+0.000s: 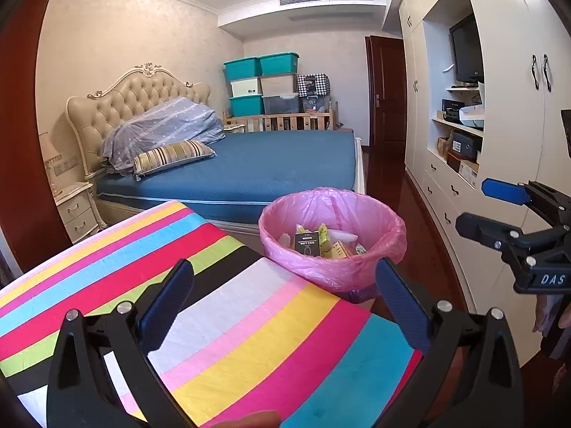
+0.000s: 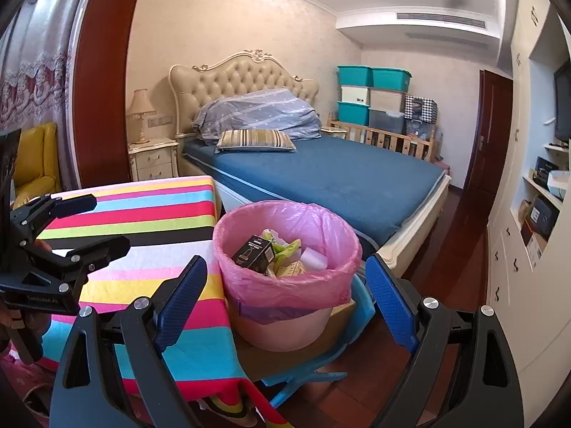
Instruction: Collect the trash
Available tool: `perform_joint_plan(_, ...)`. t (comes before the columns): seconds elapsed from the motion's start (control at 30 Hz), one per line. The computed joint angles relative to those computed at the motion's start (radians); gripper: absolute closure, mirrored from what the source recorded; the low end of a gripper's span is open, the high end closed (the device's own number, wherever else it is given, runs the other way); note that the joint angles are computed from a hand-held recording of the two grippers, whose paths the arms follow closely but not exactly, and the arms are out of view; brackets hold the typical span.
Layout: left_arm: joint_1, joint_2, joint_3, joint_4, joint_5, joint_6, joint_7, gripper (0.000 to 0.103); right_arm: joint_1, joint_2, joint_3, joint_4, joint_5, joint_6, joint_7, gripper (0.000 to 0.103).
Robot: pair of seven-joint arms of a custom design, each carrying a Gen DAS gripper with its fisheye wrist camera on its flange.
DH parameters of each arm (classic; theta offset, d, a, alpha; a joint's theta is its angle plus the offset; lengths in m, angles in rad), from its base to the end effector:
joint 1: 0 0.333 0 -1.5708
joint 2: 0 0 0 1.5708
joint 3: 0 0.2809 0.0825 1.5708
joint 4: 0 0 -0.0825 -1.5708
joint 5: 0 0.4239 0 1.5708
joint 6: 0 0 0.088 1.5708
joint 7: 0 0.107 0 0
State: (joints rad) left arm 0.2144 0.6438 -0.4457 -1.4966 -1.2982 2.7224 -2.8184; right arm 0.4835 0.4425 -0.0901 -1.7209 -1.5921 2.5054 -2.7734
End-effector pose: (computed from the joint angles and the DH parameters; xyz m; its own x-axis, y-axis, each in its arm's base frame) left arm 0.7515 -0.0823 0.3132 -0.7154 -0.6949 -0.0723 -0.2533 0.3544 -0.9001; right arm 0.6484 0.2824 0.3066 -0.3039 -0.9513 0.0525 -0.4099 0.0808 -0.9085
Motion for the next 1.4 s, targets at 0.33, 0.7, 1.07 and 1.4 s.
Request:
perform_joint_plan(0.33,0.002,0.002,-0.002,0.001,0.011,-0.003,-0.009,0.004,-0.002,0.001,-0.001,0.0,-0.002,0.003,0.018,0.018)
perform_joint_plan(0.7,0.001,0.007,-0.004,0.004,0.017,0.002,-0.013,0.004,-0.002,0.002,-0.001,-0.004,-0.004,0.005,0.03,0.018)
perform_joint_plan(1.07,0.007,0.03,-0.016,0.011,0.031,-0.004,-0.004,0.004,-0.002,0.016,-0.005,0.008,0.0,0.013,0.033,0.018)
perform_joint_plan(1.4,0.009,0.031,-0.02,0.01,0.032,-0.002,-0.001,0.004,0.002,0.026,-0.01,0.021,0.006,0.02,0.03,0.018)
